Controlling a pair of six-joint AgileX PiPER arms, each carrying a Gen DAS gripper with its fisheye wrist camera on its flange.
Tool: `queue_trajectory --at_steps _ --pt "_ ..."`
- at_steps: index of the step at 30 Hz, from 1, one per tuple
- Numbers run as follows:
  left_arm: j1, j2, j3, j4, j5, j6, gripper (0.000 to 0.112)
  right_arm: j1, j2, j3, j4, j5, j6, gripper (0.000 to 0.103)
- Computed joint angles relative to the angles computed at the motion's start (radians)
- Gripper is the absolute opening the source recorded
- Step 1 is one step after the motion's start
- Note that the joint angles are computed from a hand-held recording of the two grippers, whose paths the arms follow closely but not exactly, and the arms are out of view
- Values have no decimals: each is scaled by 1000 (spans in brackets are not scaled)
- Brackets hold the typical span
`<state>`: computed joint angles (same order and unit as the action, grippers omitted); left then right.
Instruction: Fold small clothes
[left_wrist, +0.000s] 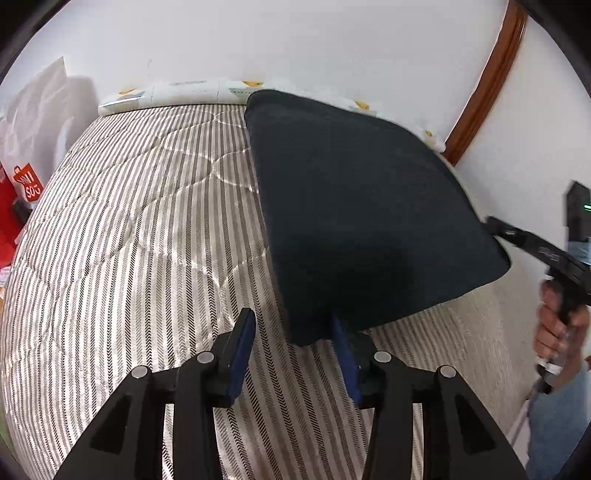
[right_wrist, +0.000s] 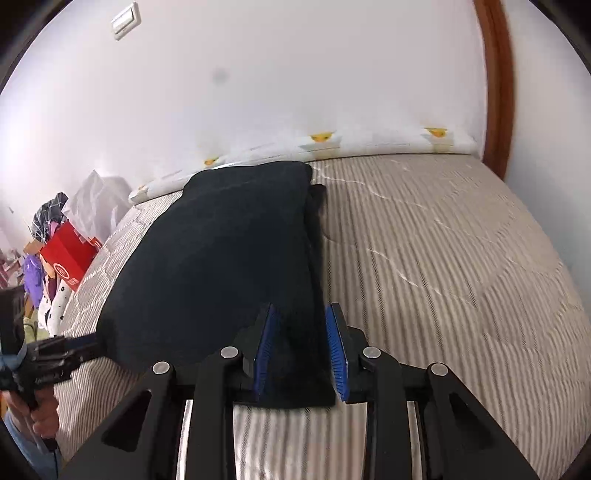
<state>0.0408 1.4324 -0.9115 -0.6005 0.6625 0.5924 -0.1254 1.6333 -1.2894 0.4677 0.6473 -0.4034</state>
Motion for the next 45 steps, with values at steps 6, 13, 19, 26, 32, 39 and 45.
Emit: queue_trajectory --at_steps 6,13,19,26,32,39,45 --pt "-7 34 -93 58 0 -54 43 3 170 -180 35 80 29 29" --pt "-65 134 -213 130 -31 -152 44 -61 162 -158 243 79 -159 3" --pt "-107 185 -285 247 -53 -271 46 -22 186 -212 135 71 -85 8" --pt "-128 253 -368 294 -57 -346 51 19 343 -444 44 159 73 35" --pt "-135 298 -411 299 -56 -369 52 68 480 -662 -65 275 232 30" --pt "-123 307 -419 279 -60 -339 52 68 460 -645 -72 222 188 6" --pt "-101 333 -446 257 -53 -337 52 91 490 -728 -178 263 253 9"
